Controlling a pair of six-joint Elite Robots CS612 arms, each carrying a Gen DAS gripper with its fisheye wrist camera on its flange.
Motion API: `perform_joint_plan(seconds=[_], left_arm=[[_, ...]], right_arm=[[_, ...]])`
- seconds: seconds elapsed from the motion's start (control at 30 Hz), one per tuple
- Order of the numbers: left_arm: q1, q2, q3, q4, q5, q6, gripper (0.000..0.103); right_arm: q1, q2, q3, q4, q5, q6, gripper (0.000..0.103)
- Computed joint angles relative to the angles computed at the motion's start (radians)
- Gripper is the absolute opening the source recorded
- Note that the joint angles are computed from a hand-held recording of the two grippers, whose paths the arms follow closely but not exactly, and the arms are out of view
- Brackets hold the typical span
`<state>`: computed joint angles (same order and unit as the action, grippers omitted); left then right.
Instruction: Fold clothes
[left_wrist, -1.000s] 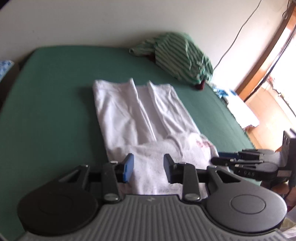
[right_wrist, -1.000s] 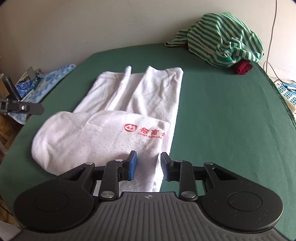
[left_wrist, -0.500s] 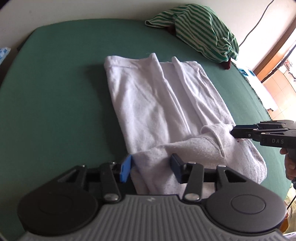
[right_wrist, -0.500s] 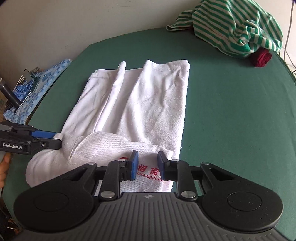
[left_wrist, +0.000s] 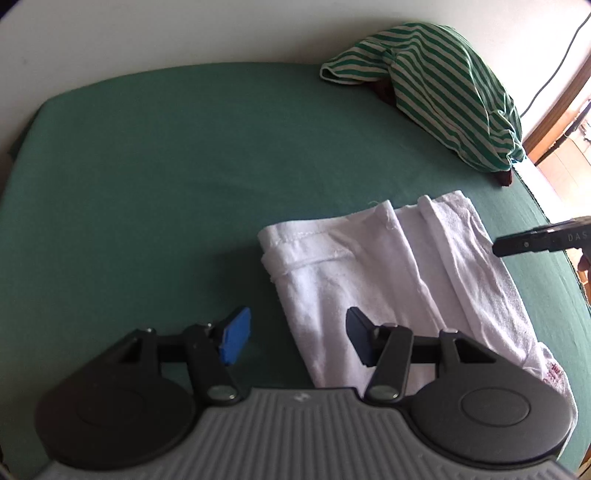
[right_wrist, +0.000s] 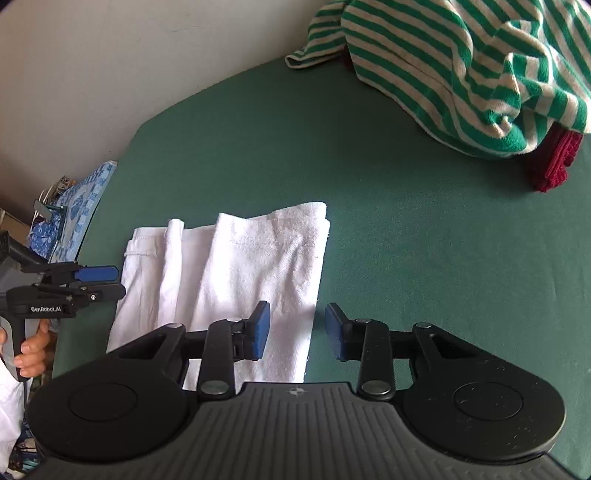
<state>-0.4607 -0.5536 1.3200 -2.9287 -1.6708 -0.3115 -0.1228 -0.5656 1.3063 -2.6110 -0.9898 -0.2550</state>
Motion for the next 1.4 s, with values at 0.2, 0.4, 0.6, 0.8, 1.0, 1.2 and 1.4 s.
perform_joint_plan(seconds=[0.2, 0.4, 0.6, 0.8, 1.0, 1.2, 1.4], left_arm=[[0.022, 0.046, -0.073, -0.008, -0.089, -0.007, 0.091], [0.015, 0.077, -0.12, -0.03, -0.057, 0.041, 0.092], [0.044, 0.089, -0.115, -0.091, -0.19, -0.033, 0.033], [0.03, 0.083, -0.107, -0.092, -0.113, -0.033, 0.003], [-0.001, 0.034, -0.039, -0.116, -0.016, 0.085, 0.001], [-0.024, -0.044, 0.066, -0.183, 0.051, 0.161, 0.001], [-0.057, -0.146, 0.235, -0.307, 0.057, 0.191, 0.001]], right_arm=[[-0.009, 0.059, -0.108, 0.102, 0.124, -0.005, 0.035], [-0.007, 0.114, -0.208, 0.197, 0.217, -0.1, 0.026], [-0.001, 0.117, -0.261, 0.375, 0.202, -0.292, 0.022], [0.025, 0.093, -0.234, 0.303, 0.09, -0.324, 0.008], [0.021, 0.054, -0.168, 0.219, 0.114, -0.361, 0.009], [-0.014, -0.003, -0.073, 0.152, 0.216, -0.428, 0.009], [-0.047, -0.118, 0.101, 0.164, 0.304, -0.589, 0.009]])
